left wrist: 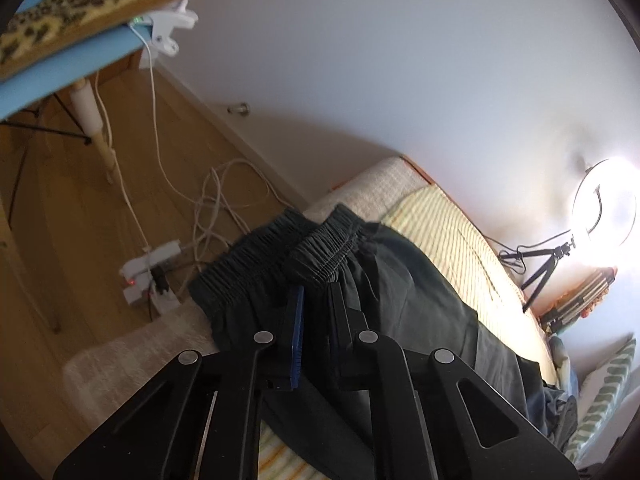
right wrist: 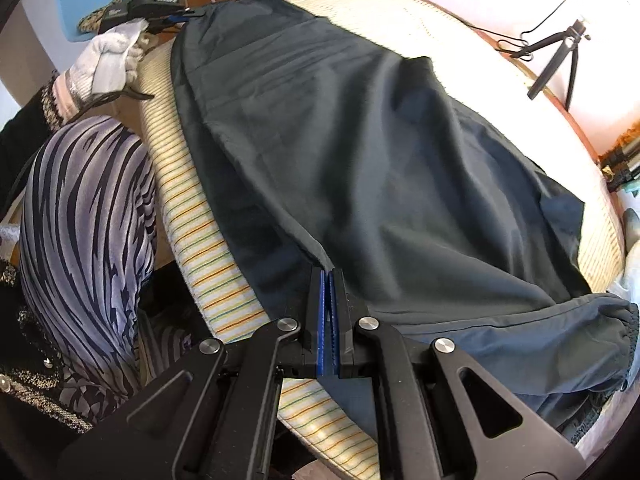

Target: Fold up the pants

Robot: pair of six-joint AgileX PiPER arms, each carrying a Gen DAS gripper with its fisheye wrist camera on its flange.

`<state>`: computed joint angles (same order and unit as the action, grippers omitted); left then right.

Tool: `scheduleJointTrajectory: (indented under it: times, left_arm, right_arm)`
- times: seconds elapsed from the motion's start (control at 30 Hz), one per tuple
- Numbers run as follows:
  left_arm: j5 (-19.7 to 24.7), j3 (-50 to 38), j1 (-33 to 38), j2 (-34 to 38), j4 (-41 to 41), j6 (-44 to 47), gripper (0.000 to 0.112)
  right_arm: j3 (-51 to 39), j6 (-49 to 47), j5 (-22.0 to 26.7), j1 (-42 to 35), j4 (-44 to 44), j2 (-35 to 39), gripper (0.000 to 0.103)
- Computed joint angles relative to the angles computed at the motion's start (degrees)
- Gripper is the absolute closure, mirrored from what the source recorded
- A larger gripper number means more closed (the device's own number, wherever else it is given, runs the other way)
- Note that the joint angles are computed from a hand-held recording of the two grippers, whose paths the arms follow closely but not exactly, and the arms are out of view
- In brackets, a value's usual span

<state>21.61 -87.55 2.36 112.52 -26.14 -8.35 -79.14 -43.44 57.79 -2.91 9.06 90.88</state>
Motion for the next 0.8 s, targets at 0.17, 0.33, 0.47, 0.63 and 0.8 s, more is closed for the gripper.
scheduleJointTrajectory:
  times: [0.17, 0.33, 0.47, 0.63, 0.8]
  left_arm:
    - [-2.2, 1.7, 1.0, -1.8, 5.3, -6.3, 0.104]
    - [-2.0, 3.9, 2.6, -2.8, 4.1, -5.0, 0.104]
    - [3.4, 1.1, 2.9, -0.9, 3.9, -3.8, 0.104]
    - [8.1, -0.6, 3.6, -1.9, 6.7, -3.3, 0.100]
    - [13.0, -2.6, 4.2, -5.9, 6.6, 0.4, 0.100]
  right_arm:
    - [-0.6, -0.4, -0.9, 0.0, 3.3, -1.4, 0.100]
    - [0.2, -0.2, -0.7, 3.0, 1.8, -1.7, 0.100]
    - [1.5, 0.0, -1.5, 2.1, 0.5, 0.5, 0.100]
    - [4.3, -1.9, -2.2, -0.1, 3.5, 0.3, 0.100]
    - [5.5, -1.5, -3.3, -3.4, 10.0, -1.2, 0.100]
